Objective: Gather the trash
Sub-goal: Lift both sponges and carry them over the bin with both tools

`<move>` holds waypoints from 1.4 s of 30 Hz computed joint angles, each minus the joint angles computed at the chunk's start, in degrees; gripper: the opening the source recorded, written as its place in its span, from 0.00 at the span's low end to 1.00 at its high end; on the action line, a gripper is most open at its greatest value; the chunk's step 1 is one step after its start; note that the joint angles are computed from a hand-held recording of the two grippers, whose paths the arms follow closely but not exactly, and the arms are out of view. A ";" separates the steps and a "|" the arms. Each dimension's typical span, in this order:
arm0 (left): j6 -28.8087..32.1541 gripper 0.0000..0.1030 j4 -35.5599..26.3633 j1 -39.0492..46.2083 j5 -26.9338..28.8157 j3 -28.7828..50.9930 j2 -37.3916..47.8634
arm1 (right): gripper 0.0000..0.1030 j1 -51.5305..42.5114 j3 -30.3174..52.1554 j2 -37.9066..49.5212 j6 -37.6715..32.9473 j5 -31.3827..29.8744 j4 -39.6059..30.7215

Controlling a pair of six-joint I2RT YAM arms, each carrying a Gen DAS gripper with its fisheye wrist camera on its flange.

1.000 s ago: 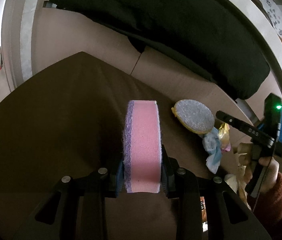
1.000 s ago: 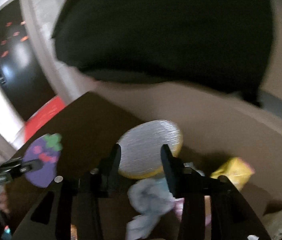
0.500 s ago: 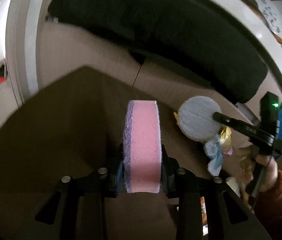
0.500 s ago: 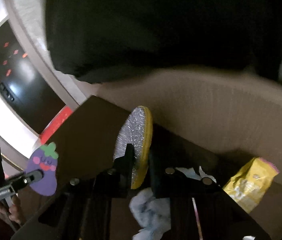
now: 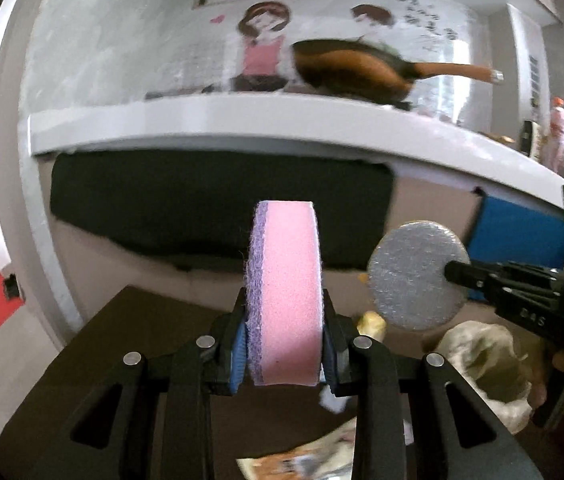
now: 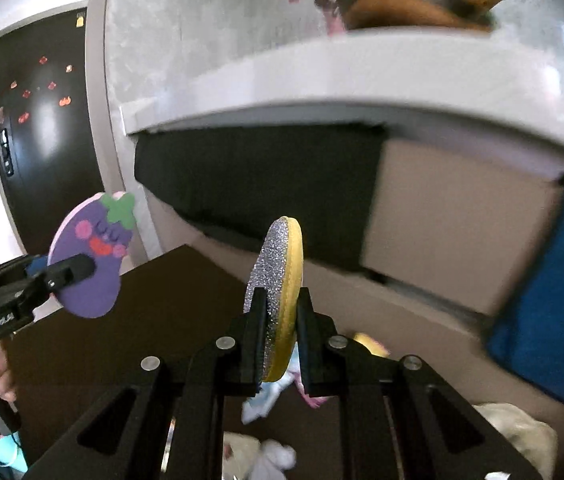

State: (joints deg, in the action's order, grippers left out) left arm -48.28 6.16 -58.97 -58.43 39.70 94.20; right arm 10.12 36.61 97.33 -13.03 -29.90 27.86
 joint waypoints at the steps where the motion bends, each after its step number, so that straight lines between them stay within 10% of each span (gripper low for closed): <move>1: -0.23 0.30 -1.64 -1.07 -0.99 2.30 1.16 | 0.12 -2.09 -1.32 -2.22 -0.80 -1.03 -0.36; 18: 6.06 0.30 -12.03 -10.12 -1.01 43.58 28.35 | 0.12 -41.92 -4.06 -13.55 -16.94 -24.84 -15.46; 42: 8.34 0.30 -11.72 -4.42 20.69 67.68 49.88 | 0.13 -48.66 2.85 3.33 -23.95 -20.75 -15.82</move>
State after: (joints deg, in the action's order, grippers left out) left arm -39.94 -5.56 -63.38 -37.74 107.38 144.08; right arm -38.54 39.47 100.66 -36.98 -50.65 12.04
